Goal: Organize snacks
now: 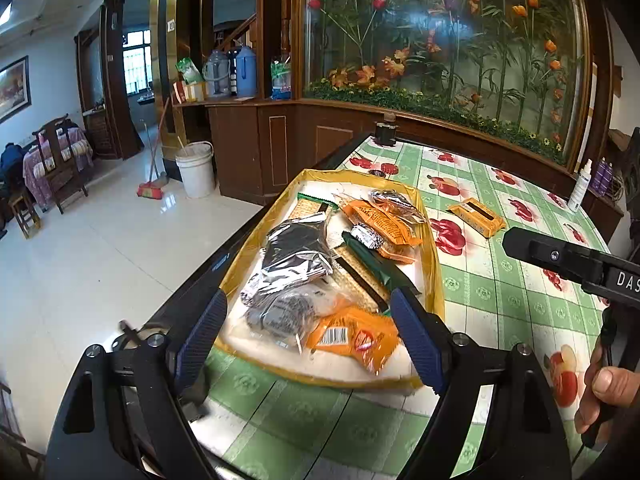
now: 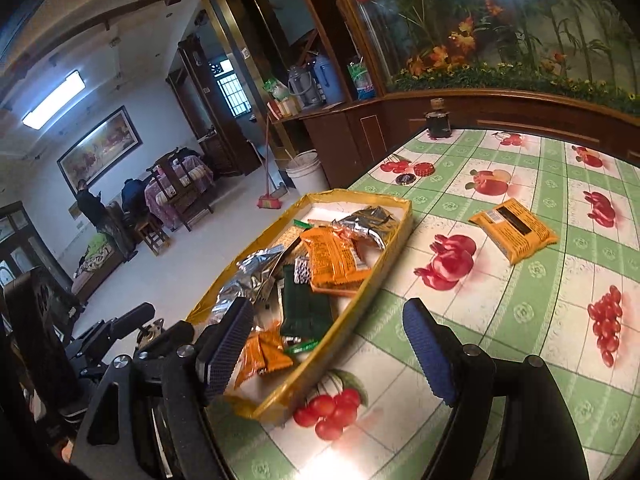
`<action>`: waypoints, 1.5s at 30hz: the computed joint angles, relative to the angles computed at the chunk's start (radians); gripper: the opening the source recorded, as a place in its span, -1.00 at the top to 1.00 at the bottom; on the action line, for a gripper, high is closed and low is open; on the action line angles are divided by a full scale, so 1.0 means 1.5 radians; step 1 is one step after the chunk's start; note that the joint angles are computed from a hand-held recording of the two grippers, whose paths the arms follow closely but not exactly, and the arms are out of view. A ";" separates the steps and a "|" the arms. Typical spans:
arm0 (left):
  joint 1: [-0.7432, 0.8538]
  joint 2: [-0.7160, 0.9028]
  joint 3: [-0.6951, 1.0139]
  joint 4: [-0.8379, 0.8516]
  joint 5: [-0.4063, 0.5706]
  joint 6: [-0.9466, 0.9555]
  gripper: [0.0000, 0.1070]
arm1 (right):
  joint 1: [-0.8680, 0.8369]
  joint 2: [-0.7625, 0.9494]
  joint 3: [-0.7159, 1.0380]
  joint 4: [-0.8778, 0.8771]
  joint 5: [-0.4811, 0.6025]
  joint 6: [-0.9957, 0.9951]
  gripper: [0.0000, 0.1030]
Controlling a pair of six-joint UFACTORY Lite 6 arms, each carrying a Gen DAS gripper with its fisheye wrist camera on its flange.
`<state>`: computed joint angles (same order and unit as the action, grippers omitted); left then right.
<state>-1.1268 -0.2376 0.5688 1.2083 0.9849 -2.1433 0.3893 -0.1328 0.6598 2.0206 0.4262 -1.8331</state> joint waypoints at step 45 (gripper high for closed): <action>-0.347 0.047 0.111 -0.187 0.339 -0.062 -0.58 | 0.126 -0.327 -0.111 -0.475 0.002 0.206 -0.63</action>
<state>-1.6473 -0.1670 0.7350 0.9279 1.4932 -2.2359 0.5779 -0.6240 0.4928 1.3077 0.4295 -1.5233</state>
